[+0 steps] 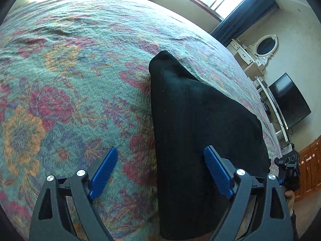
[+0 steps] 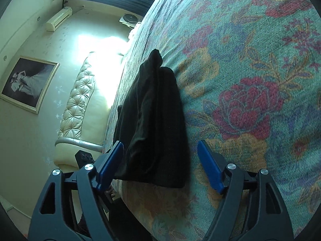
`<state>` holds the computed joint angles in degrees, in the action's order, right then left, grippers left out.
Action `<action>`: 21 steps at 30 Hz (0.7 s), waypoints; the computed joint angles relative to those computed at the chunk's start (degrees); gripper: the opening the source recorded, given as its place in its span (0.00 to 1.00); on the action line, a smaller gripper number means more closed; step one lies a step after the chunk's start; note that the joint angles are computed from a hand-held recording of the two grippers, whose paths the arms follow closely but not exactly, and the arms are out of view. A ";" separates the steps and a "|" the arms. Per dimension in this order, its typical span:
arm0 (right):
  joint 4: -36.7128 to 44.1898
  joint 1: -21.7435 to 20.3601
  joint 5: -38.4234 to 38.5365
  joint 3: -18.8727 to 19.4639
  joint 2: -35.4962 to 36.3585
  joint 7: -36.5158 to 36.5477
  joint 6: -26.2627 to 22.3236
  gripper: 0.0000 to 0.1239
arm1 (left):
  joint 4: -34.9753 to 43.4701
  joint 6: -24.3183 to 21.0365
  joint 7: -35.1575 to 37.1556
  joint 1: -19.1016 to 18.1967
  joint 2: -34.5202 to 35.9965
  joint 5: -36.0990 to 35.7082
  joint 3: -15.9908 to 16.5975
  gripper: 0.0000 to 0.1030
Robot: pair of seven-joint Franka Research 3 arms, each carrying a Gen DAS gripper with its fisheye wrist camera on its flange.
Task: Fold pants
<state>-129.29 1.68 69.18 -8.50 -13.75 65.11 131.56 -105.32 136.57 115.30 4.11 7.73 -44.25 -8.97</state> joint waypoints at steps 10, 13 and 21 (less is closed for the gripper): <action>-0.85 1.54 -1.93 0.55 -1.23 0.89 -0.27 0.70 | -4.06 1.06 -0.85 -0.94 -3.05 -0.72 0.67 0.85; -0.60 1.68 -2.09 0.81 -0.96 1.19 -0.29 0.70 | -3.40 -0.43 0.11 -0.60 -2.59 -2.41 1.07 0.85; -1.13 1.64 2.47 0.42 -0.71 4.20 0.71 0.70 | -6.08 -8.18 1.56 1.49 -4.48 -12.71 3.43 0.85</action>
<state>-130.42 3.31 71.65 -8.08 -14.46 69.31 132.27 -111.40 128.39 116.86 5.60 3.25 -56.96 -5.54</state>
